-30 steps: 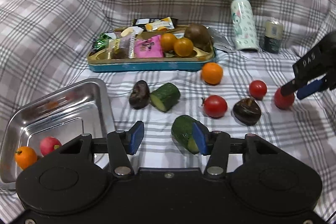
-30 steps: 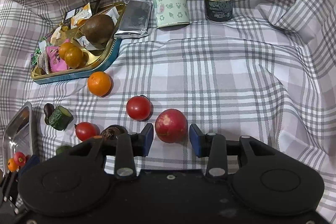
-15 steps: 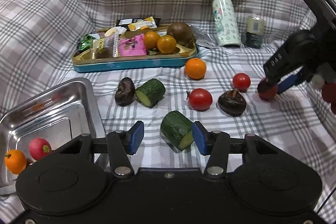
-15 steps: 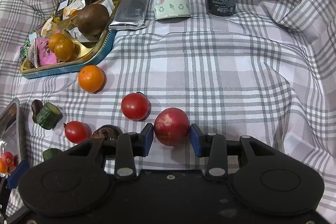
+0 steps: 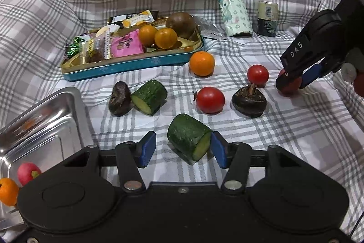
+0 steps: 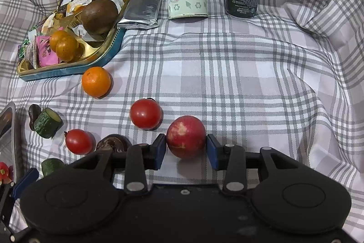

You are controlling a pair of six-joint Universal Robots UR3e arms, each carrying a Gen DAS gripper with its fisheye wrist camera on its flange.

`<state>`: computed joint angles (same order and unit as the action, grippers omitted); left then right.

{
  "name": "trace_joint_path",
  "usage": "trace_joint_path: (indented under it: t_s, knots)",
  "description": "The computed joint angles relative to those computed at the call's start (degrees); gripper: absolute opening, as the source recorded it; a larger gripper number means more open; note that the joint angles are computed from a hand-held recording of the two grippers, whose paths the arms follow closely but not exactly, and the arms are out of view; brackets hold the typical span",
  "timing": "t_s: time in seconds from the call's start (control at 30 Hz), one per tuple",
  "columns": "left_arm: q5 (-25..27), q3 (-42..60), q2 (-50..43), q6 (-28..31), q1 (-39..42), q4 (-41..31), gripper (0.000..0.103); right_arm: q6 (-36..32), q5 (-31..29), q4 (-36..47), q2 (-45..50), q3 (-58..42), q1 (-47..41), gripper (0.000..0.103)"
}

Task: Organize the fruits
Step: 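Grasp a cucumber chunk with the left tool while the right tool grasps a large red radish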

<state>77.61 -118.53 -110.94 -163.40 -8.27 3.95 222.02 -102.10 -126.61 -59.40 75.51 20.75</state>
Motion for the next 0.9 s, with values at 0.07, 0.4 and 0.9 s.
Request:
trace_joint_path:
  t_s: [0.07, 0.4, 0.9]
  knots:
    - [0.59, 1.22, -1.14, -0.05, -0.83, -0.09, 0.059, -0.05, -0.27, 0.14, 0.28, -0.38, 0.15, 0.042]
    - [0.09, 5.22, -4.34, -1.26, -1.77, -1.69, 0.059, -0.01, 0.15, -0.25, 0.01, 0.14, -0.07, 0.042]
    - [-2.41, 7.21, -2.51, -7.35, -0.65, -6.07, 0.044, 1.31, -0.61, -1.30, -1.21, 1.72, -0.03, 0.040]
